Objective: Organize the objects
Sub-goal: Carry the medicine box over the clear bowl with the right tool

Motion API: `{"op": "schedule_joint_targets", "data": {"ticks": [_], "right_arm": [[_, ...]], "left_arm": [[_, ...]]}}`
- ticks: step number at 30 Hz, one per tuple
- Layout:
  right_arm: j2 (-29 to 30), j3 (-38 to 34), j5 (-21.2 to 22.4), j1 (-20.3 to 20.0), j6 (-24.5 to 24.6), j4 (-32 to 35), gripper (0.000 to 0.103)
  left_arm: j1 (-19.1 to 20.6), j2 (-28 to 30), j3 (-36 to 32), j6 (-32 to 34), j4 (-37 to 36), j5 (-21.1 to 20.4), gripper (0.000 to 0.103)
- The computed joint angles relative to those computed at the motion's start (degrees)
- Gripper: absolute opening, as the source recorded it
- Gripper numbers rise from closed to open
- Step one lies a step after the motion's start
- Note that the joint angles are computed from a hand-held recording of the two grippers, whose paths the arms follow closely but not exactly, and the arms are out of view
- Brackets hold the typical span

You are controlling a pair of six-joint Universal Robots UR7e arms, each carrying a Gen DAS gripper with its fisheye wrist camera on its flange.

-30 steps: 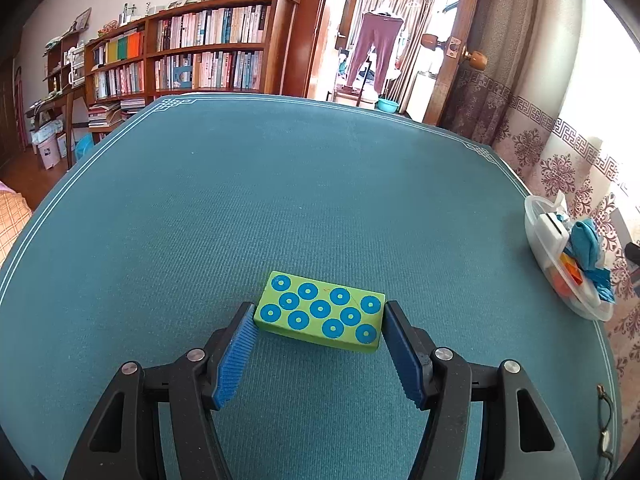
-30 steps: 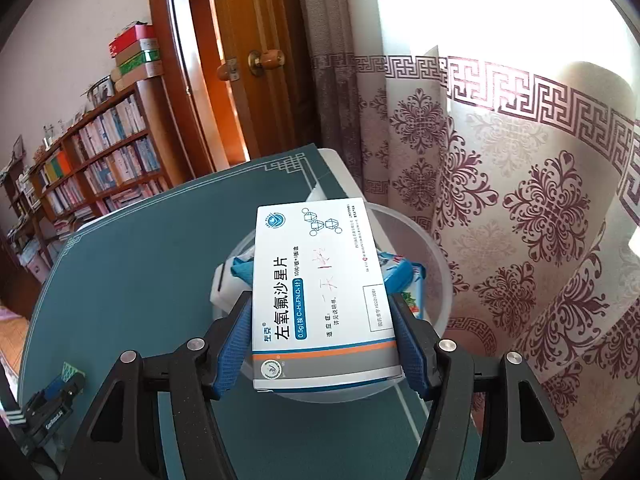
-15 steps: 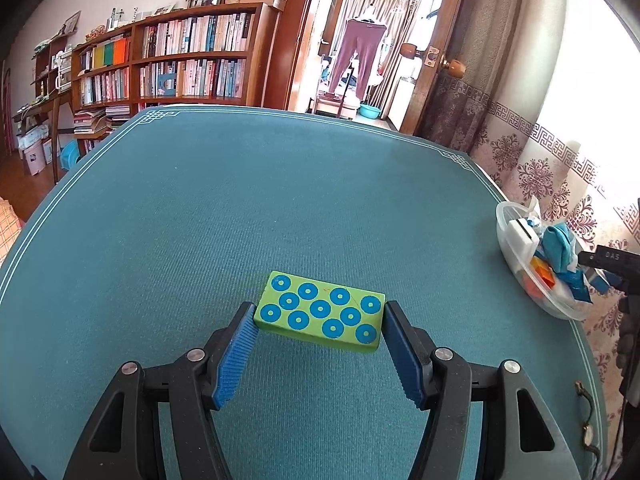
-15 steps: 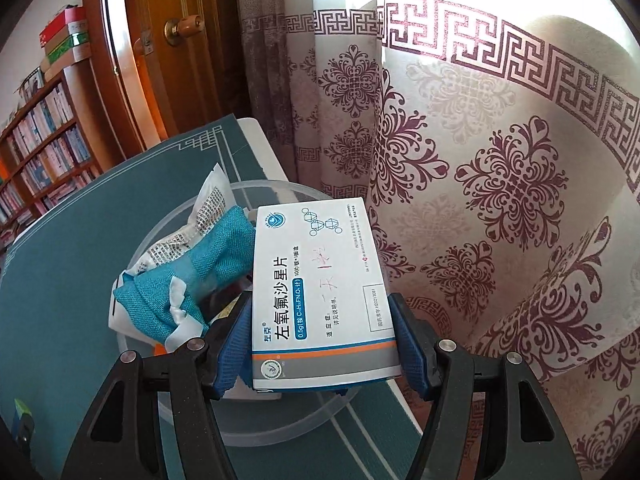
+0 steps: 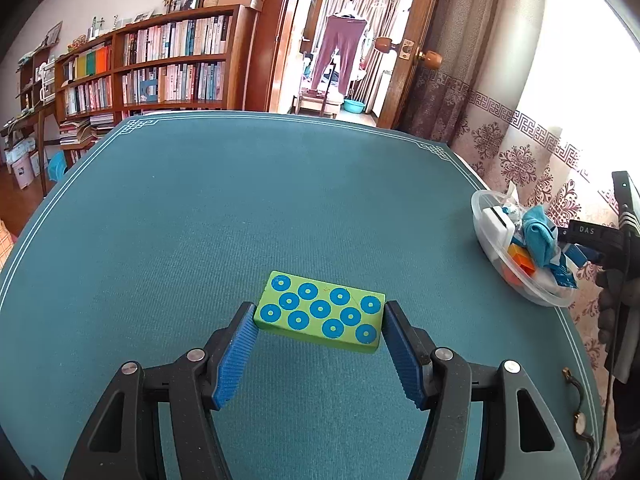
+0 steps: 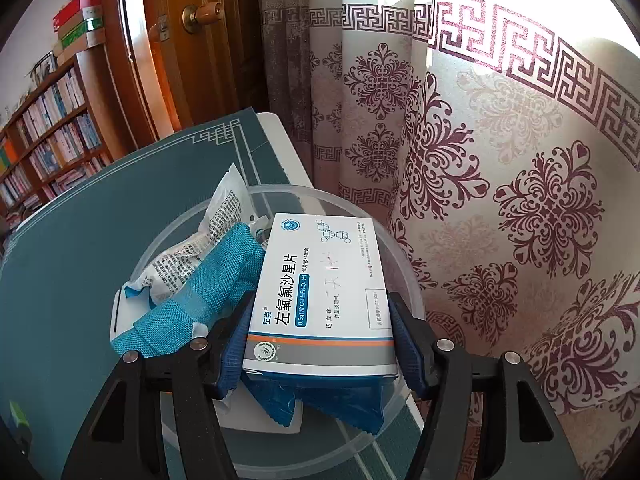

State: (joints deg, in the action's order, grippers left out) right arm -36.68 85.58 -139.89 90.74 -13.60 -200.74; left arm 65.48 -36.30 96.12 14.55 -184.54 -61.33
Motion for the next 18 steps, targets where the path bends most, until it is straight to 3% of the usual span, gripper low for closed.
{"op": "schedule_joint_targets", "data": {"ticks": [10, 14, 18], "right_arm": [[-4.01, 7.88, 9.41, -0.64, -1.63, -7.36, 0.066], [-5.57, 9.97, 13.41, -1.32, -2.0, -6.91, 0.066], [-6.5, 11.04, 16.68, -1.92, -1.9, -5.2, 0.074]], "left_arm": [[-2.43, 1.21, -0.59, 0.69, 3.39, -2.31, 0.066], [-3.63, 1.87, -0.84, 1.38, 4.3, -3.13, 0.066], [-4.7, 2.86, -1.43, 1.91, 5.1, -3.33, 0.066]]}}
